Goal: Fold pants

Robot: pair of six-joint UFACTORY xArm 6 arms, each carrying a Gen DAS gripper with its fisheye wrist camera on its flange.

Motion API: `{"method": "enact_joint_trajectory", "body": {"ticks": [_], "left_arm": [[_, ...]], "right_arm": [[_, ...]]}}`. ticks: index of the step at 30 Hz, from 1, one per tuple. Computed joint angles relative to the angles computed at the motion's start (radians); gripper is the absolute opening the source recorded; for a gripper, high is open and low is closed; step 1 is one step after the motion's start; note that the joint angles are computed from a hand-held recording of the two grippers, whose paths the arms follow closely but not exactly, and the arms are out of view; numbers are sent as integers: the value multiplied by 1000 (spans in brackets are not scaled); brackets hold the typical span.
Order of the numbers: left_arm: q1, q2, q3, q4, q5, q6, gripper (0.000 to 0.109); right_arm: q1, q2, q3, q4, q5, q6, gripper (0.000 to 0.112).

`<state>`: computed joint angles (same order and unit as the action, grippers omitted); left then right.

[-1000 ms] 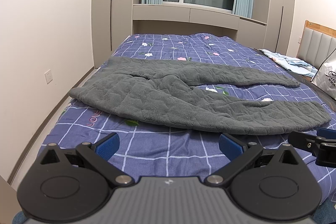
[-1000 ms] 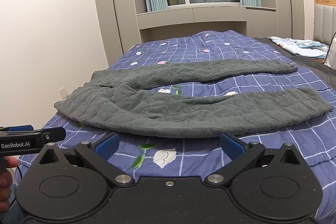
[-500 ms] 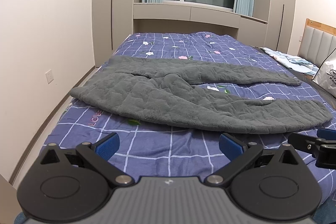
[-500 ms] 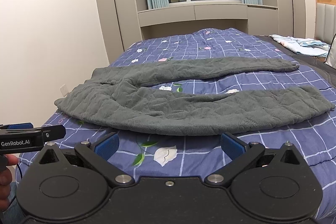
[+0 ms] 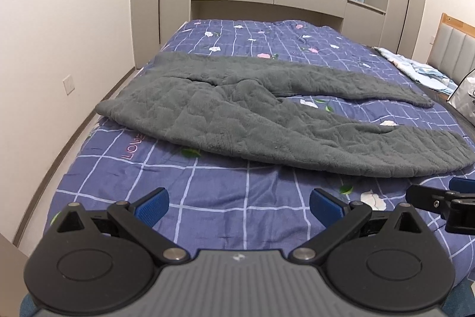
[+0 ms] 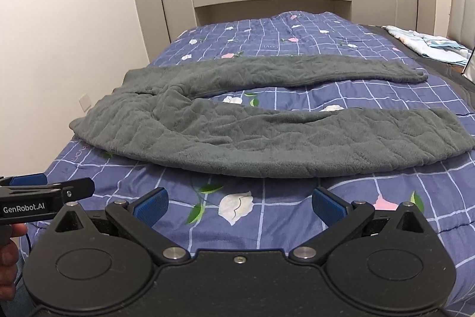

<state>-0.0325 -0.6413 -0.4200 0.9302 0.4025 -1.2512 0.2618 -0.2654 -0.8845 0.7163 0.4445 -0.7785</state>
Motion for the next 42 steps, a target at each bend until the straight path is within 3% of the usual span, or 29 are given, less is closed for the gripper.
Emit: {"method": "enact_joint_trajectory", "body": {"ticks": [14,24,30,39,42], "left_arm": [[87,93,-94,-48,-27,144,103],[181,240,-223,-83,-66,241,103],[244,345,-313,-92,-105,300,103],[314,551,-513,-102,-121,472,103],[343,633,-600,-56,-141,485,103]], "right_arm": [[8,101,-113,-4,31,2,103],[20,233,-263,286,15,-301,103],[7,366,-431,328,106,-354,103],[-11,591,-701,270,235,-371,103],[-21,706,-856,231,281,-377,103]]}}
